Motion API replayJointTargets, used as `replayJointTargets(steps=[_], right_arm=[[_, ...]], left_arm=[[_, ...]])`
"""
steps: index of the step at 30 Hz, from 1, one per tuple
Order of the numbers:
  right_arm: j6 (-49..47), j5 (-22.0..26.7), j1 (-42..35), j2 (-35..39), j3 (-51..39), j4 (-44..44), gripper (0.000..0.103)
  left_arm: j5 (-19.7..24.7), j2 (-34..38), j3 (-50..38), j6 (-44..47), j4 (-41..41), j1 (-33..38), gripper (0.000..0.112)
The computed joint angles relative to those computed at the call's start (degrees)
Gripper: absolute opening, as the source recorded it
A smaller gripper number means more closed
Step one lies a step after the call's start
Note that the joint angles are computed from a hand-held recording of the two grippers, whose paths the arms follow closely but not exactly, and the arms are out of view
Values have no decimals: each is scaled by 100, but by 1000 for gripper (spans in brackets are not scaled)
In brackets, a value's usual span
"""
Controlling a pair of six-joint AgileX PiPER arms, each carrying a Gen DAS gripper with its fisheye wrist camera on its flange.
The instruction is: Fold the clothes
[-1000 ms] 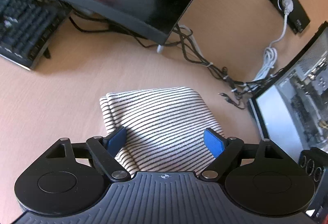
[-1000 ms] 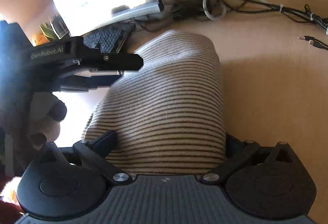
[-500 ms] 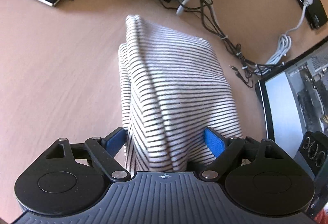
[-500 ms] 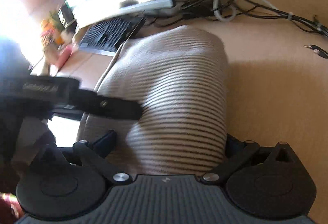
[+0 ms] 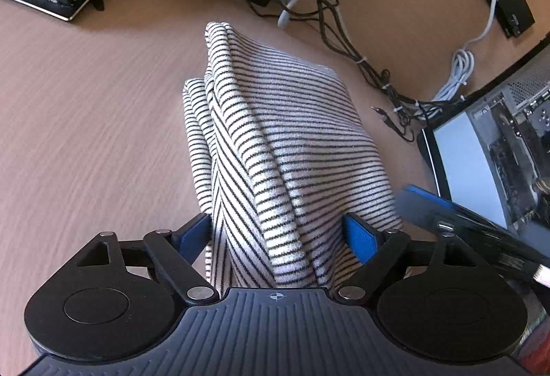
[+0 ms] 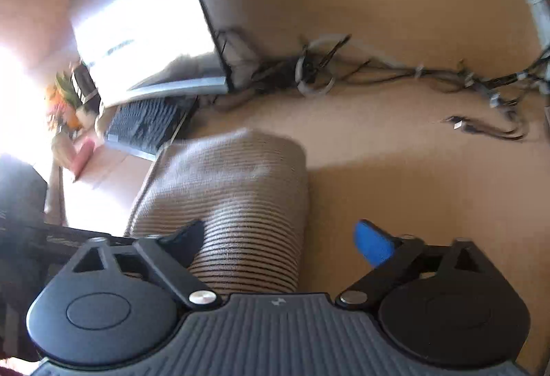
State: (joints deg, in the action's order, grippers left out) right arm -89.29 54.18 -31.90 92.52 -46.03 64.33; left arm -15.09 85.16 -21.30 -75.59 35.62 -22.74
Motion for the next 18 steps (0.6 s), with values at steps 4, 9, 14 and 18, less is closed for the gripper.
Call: replayJointTargets(steps=[4, 9, 14, 18], right_arm=[[301, 75, 353, 480, -294, -89, 87], [267, 54, 862, 605, -287, 36, 87], [381, -20, 1639, 799, -449, 247, 87], [493, -250, 2384, 968, -754, 374, 87]], left_arm=[[-15, -173, 183, 22, 47, -34, 81], [-218, -566, 651, -313, 468, 233, 76], [-283, -1162, 1218, -801, 1138, 964, 75], [-584, -1534, 1564, -1547, 2369, 2119, 75]])
